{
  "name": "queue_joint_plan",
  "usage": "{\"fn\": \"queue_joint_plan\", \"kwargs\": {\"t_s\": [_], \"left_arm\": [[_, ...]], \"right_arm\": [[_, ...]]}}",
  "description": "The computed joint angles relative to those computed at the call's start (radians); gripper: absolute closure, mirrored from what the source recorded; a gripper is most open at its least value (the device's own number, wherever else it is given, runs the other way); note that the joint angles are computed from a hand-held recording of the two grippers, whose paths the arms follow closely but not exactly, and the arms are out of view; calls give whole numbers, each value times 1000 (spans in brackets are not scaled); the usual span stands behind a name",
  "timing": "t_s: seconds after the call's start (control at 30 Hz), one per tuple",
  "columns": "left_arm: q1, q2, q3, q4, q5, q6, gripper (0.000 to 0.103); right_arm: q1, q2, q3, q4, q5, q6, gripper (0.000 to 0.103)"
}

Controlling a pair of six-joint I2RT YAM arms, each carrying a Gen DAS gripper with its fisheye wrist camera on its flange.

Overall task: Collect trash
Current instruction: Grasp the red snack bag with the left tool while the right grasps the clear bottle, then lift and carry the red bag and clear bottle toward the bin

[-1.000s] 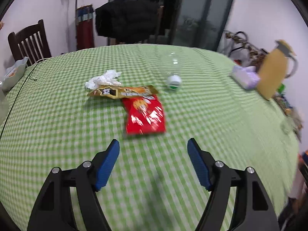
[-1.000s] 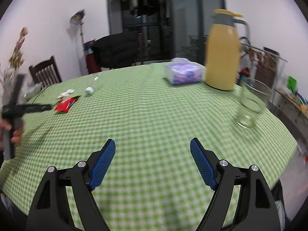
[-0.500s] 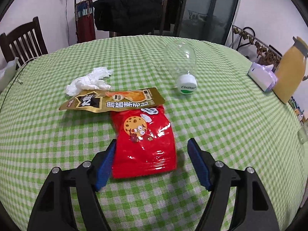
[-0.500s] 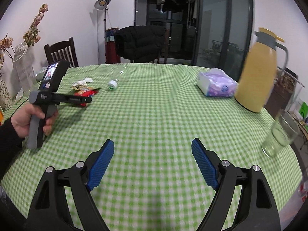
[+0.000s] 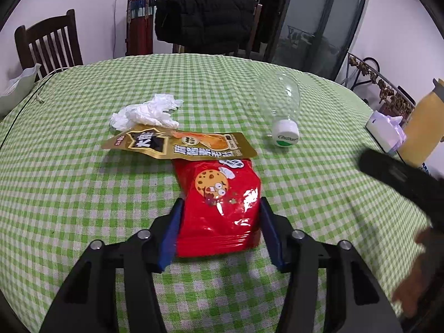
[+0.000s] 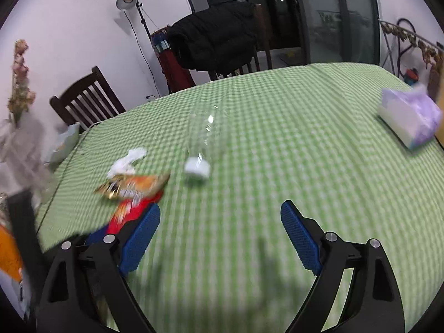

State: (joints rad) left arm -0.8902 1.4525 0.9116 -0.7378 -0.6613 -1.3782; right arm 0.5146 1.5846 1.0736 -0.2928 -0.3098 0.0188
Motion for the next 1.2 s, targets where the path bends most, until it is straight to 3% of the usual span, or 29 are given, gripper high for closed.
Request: {"fn": "queue_joint_plan", "kwargs": {"t_s": [0.13,0.2,0.33,0.37,0.67,0.9,1.0,1.2], "left_arm": [[-4,-16,-17,11,-5,-22,56],[-10,-16,-17,4,-12,-48,57],[-18,-14,-17,2,-16,-65,58],[-18,-12,-15,0,-16,-66,58],[-20,2,4,-5,-16,-68,59],[-16,-5,-4,1,-14,-63,59],[-12,-9,-9,8,-12,-56,59],[2,-15,-16,21,-6,-33,59]], "right_arm": [[74,135,134,2,61,34,18],[92,185,186,-7,67,41,35],[104,247,226,-12,78,36,57],[97,256,212,2,65,41,70],[19,246,172,46,-62,58,71],[49,231,156,44,-31,25,71],[76,209,132,50,34,6,71],[86,123,23,56,63,-28,71]]}}
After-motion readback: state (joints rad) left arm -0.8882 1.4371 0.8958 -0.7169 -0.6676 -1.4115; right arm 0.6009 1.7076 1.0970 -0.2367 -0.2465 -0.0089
